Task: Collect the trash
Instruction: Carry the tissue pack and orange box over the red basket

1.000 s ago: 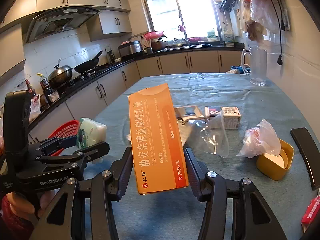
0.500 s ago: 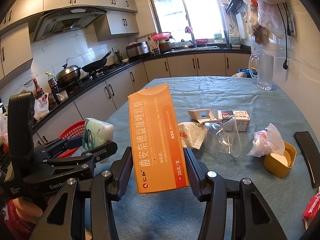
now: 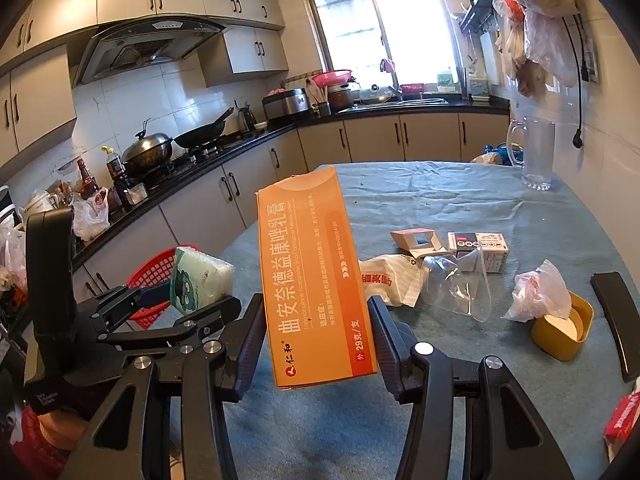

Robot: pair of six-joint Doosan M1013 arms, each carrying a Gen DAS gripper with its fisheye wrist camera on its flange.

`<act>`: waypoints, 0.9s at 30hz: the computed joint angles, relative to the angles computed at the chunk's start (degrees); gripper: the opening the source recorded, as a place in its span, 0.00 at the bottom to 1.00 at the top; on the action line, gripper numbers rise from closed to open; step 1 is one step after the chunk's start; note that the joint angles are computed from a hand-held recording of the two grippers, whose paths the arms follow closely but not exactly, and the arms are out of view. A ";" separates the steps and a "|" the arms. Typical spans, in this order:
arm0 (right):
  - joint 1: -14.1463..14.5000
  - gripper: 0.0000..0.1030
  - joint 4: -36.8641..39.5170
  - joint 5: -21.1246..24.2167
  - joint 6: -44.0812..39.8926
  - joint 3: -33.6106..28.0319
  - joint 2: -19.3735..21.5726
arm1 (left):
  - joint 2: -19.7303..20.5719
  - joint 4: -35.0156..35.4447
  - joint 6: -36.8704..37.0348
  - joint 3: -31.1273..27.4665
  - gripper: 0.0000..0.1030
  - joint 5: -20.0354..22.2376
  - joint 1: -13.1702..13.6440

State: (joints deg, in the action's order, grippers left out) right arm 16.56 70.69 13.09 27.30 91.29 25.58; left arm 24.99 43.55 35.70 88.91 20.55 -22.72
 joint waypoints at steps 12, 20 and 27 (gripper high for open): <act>0.23 0.53 -11.77 1.22 11.54 -3.69 2.21 | 1.35 -2.56 2.17 -1.57 0.71 0.84 1.20; 0.69 0.53 -18.98 3.45 18.88 -6.43 3.53 | 0.63 2.74 -4.38 -0.66 0.71 0.82 2.48; 1.83 0.53 -21.67 8.54 20.86 -10.45 5.55 | -0.83 7.90 -11.86 0.98 0.71 1.15 4.41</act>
